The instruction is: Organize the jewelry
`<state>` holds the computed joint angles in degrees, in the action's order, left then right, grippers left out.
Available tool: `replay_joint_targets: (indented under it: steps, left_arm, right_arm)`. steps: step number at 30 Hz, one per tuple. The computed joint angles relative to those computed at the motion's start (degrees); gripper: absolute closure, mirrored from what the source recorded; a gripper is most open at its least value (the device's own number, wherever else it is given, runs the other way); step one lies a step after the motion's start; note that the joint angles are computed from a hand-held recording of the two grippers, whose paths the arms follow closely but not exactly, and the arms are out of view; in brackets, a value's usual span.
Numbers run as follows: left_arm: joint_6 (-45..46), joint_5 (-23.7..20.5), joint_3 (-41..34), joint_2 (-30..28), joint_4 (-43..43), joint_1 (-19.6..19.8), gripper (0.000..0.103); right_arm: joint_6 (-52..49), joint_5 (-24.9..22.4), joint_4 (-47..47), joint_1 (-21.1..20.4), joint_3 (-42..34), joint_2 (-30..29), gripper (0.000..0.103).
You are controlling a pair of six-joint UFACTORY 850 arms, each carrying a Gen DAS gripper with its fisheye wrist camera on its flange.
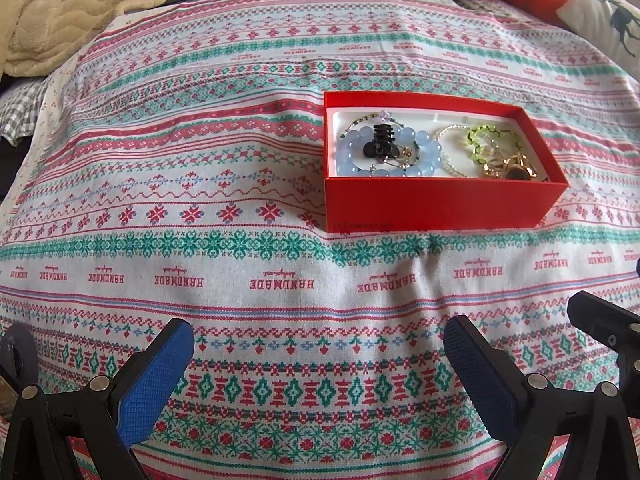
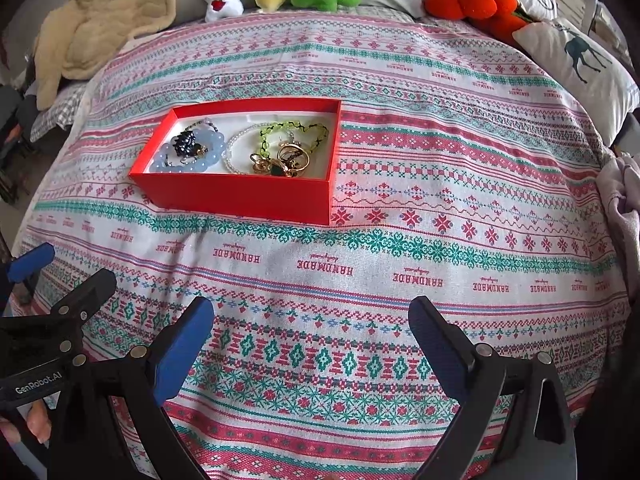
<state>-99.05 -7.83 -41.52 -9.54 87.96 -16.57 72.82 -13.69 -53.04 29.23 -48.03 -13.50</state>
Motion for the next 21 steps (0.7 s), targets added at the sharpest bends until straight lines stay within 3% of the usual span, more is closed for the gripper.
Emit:
replay_joint_targets:
  steps: [21]
  left_arm:
    - [2.6, 0.2, -0.2, -0.4, -2.4, 0.2, 0.001]
  right_arm:
    - [0.1, 0.0, 0.0, 0.0, 0.0, 0.0, 0.004]
